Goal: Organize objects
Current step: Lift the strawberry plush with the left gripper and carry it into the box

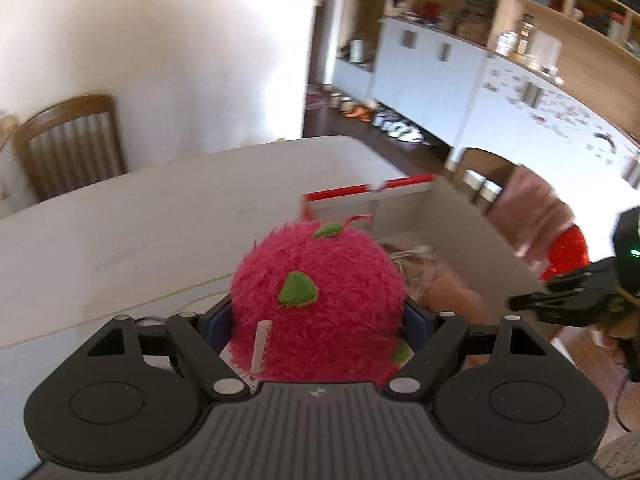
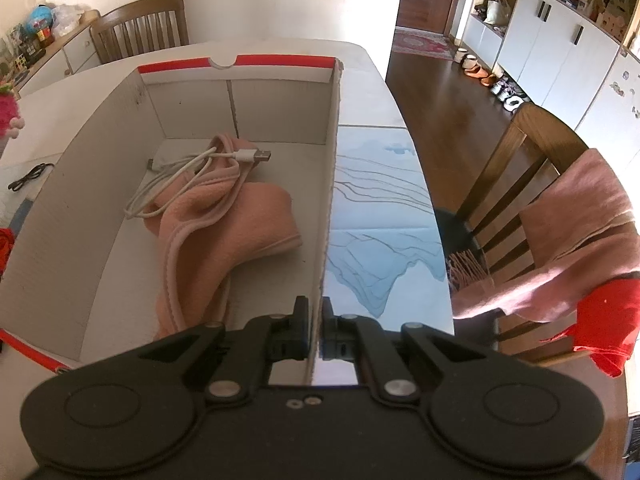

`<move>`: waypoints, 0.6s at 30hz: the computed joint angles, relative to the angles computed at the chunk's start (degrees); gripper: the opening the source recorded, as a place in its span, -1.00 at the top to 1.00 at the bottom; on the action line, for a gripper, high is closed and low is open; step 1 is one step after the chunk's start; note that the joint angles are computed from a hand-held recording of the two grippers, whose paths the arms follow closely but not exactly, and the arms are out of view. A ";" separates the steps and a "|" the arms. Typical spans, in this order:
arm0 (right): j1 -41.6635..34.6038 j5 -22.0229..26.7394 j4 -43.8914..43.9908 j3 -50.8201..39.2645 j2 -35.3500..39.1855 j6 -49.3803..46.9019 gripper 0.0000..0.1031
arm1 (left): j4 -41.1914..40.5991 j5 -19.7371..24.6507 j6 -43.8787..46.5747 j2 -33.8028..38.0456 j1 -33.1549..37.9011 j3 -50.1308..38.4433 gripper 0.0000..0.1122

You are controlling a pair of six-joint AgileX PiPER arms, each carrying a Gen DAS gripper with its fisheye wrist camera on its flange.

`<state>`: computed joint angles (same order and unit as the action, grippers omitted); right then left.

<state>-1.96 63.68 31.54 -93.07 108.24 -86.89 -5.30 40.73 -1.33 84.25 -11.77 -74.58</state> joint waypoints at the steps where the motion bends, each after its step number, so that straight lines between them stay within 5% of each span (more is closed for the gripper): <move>1: -0.04 -0.08 0.09 0.13 -0.04 -0.28 0.93 | -0.19 0.51 0.04 0.71 -1.02 -1.11 -0.46; 18: -0.62 2.51 0.61 -2.05 1.33 -1.33 0.91 | 1.47 2.64 -3.48 14.56 -15.40 -15.67 -0.46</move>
<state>-2.58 66.19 32.15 -95.13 109.57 -88.21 -3.83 43.36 -4.81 98.81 -27.18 -90.25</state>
